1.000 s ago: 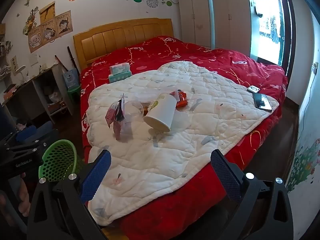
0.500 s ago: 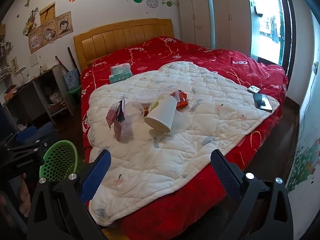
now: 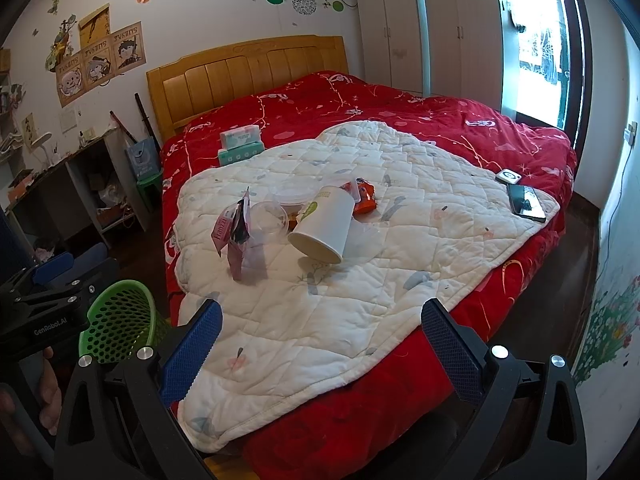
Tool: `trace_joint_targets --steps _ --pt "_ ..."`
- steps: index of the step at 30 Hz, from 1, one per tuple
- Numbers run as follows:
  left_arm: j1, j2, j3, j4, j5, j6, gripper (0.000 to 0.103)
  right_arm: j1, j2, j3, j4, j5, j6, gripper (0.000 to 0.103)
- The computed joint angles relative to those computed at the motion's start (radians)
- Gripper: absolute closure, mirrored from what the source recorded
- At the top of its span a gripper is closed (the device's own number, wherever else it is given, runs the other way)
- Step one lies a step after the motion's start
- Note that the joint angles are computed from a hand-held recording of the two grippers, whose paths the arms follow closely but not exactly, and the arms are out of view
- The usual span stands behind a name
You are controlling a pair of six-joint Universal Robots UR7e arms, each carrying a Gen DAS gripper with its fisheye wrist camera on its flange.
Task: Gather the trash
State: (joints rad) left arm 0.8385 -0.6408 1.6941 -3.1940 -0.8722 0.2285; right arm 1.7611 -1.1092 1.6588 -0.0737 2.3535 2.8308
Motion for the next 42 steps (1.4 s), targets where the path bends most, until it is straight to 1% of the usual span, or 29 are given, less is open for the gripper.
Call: trace_joint_targets --steps 10,24,30,37,40,42 --pt "0.003 0.004 -0.006 0.004 0.005 -0.006 0.005 -0.009 -0.009 0.010 -0.003 -0.008 -0.002 0.006" --pt "0.009 0.010 -0.021 0.020 0.006 -0.018 0.005 -0.015 -0.001 -0.007 0.027 -0.012 0.008 0.006" --pt "0.011 0.020 -0.042 0.052 0.008 -0.025 0.005 -0.025 0.011 -0.028 0.050 -0.024 0.011 0.006" --pt "0.024 0.035 -0.082 0.085 0.013 -0.047 0.005 -0.035 0.036 -0.073 0.079 -0.033 -0.016 0.006" --pt "0.028 0.045 -0.103 0.090 0.015 -0.038 0.005 -0.039 0.050 -0.102 0.101 -0.030 -0.026 0.006" --pt "0.030 0.054 -0.119 0.094 0.015 -0.030 0.005 -0.049 0.060 -0.127 0.130 -0.044 -0.018 0.006"
